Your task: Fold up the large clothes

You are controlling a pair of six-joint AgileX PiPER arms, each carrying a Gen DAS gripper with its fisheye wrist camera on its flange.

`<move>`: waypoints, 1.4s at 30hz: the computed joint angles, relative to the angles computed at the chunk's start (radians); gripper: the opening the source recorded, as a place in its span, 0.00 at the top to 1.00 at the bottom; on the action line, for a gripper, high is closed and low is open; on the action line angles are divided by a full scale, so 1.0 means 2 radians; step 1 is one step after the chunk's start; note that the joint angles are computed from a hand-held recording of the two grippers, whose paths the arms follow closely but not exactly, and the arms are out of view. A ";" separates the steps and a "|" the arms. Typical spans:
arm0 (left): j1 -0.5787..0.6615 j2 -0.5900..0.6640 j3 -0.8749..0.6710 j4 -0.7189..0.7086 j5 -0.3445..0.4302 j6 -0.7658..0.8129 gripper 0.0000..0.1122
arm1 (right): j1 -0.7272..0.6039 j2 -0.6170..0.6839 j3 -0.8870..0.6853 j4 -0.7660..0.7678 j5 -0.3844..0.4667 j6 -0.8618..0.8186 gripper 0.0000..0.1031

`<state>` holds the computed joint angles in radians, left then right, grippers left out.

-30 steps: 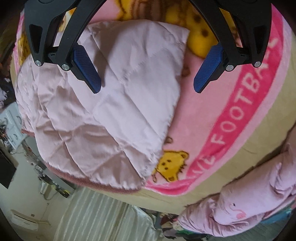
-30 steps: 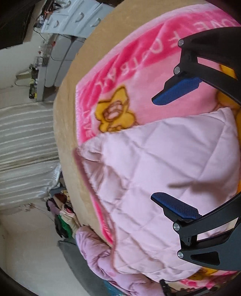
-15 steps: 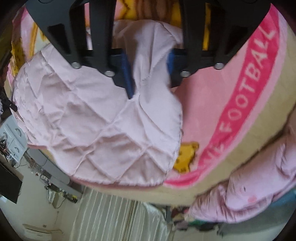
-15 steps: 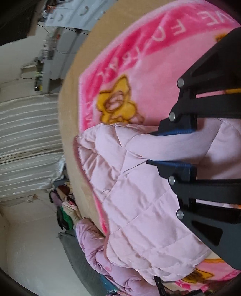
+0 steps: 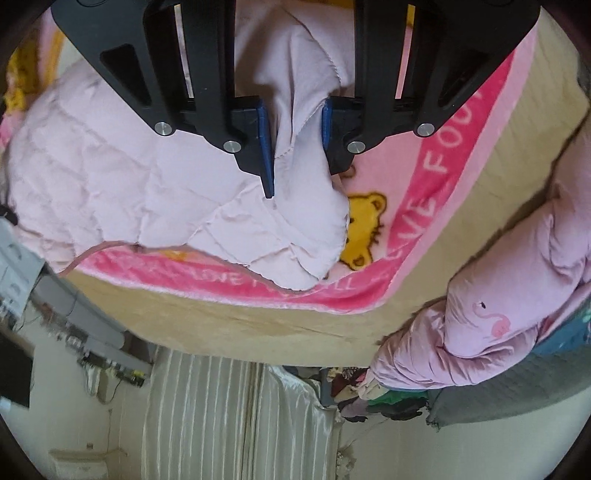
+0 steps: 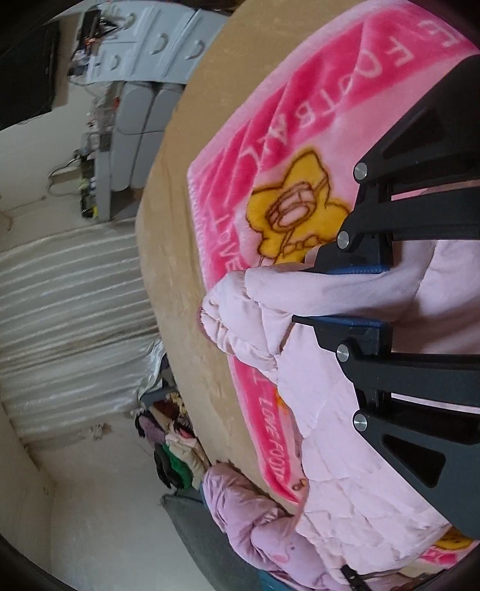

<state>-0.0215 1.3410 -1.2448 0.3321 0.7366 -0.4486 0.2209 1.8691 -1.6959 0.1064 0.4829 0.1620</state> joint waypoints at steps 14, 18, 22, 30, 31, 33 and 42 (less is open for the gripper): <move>-0.006 0.102 -0.003 0.051 -0.011 -0.058 0.86 | 0.005 0.114 -0.077 -0.048 0.048 0.063 0.83; 0.000 0.108 -0.001 0.041 -0.017 -0.056 0.85 | 0.000 0.125 -0.087 -0.031 0.057 0.054 0.80; 0.003 0.115 -0.004 0.031 -0.016 -0.055 0.83 | 0.000 0.133 -0.097 -0.036 0.066 0.061 0.77; -0.004 0.084 0.011 0.073 0.017 -0.104 0.46 | 0.008 0.090 -0.051 -0.096 0.077 0.111 0.29; 0.000 0.072 0.016 0.072 0.022 -0.109 0.45 | 0.007 0.076 -0.031 -0.094 0.066 0.110 0.24; 0.011 0.046 0.031 0.053 0.017 -0.103 0.41 | 0.001 0.038 0.021 -0.079 0.038 0.095 0.17; -0.052 -0.071 0.099 0.108 0.065 -0.178 0.17 | -0.010 -0.117 0.187 0.036 -0.028 -0.018 0.04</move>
<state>-0.1260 1.1994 -1.0465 0.5473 0.8670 -0.8048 0.2013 1.6341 -1.3219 0.1775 0.4261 0.1265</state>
